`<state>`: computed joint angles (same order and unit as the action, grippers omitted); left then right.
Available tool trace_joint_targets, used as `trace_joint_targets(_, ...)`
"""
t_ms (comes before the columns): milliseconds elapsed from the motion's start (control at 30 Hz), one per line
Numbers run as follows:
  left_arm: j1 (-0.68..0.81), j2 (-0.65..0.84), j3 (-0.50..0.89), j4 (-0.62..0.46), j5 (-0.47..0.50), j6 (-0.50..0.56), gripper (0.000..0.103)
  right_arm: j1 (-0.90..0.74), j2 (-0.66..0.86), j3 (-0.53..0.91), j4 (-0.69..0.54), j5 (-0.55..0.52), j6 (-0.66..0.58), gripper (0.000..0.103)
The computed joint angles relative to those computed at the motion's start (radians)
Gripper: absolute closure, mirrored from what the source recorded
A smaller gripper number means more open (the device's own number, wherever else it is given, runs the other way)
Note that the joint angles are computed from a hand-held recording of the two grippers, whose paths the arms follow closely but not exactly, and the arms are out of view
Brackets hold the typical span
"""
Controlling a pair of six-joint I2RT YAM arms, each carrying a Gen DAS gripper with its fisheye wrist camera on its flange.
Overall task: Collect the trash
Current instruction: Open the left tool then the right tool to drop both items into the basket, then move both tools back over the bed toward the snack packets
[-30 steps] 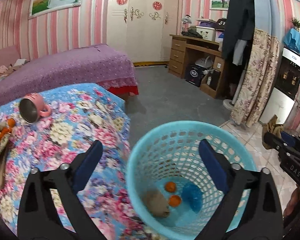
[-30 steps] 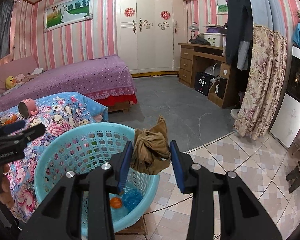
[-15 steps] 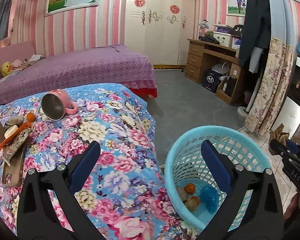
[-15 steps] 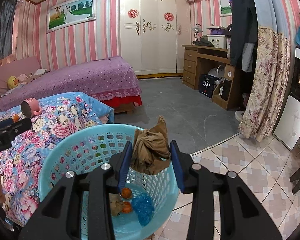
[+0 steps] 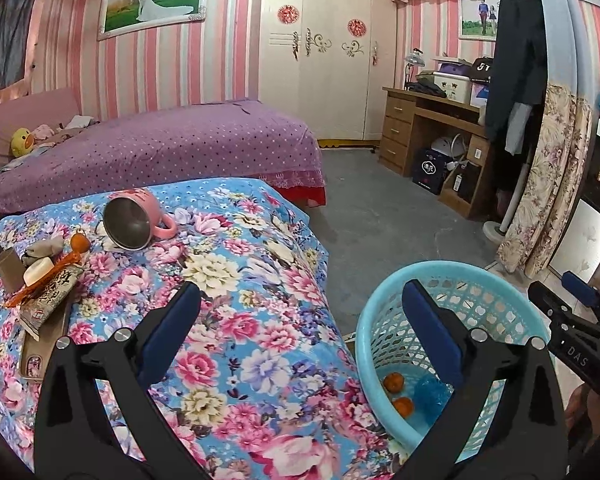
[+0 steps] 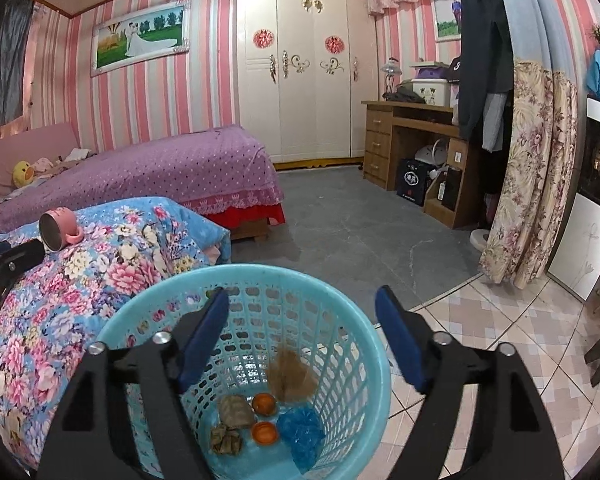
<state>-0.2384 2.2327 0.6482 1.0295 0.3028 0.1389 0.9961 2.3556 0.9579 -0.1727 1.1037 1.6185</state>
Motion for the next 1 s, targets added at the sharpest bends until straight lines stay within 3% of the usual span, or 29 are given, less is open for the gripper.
trace_joint_targets(100, 0.022, -0.006, -0.004, 0.000, 0.019, 0.006, 0.006, 0.007, 0.005, 0.014, -0.022, 0.017, 0.023, 0.008)
trace_joint_targets(133, 0.032, -0.008, -0.004, -0.001, 0.027, 0.008, 0.006, 0.014, 0.015, 0.041, -0.081, 0.031, 0.063, 0.004)
trace_joint_targets(233, 0.062, -0.021, -0.003, -0.022, 0.048, 0.020, 0.006, 0.023, 0.047, 0.127, -0.260, 0.046, 0.173, 0.004)
trace_joint_targets(567, 0.217, -0.043, 0.053, -0.093, 0.100, 0.103, 0.006, 0.017, 0.067, 0.266, -0.356, 0.051, 0.152, 0.004)
trace_joint_targets(833, 0.383, 0.017, 0.154, -0.109, 0.131, 0.182, 0.006, -0.011, 0.131, 0.447, -0.305, 0.026, -0.049, 0.004)
trace_joint_targets(1000, 0.492, 0.082, 0.294, -0.229, 0.187, 0.183, 0.006, -0.025, 0.213, 0.627, -0.280, 0.005, -0.215, 0.004)
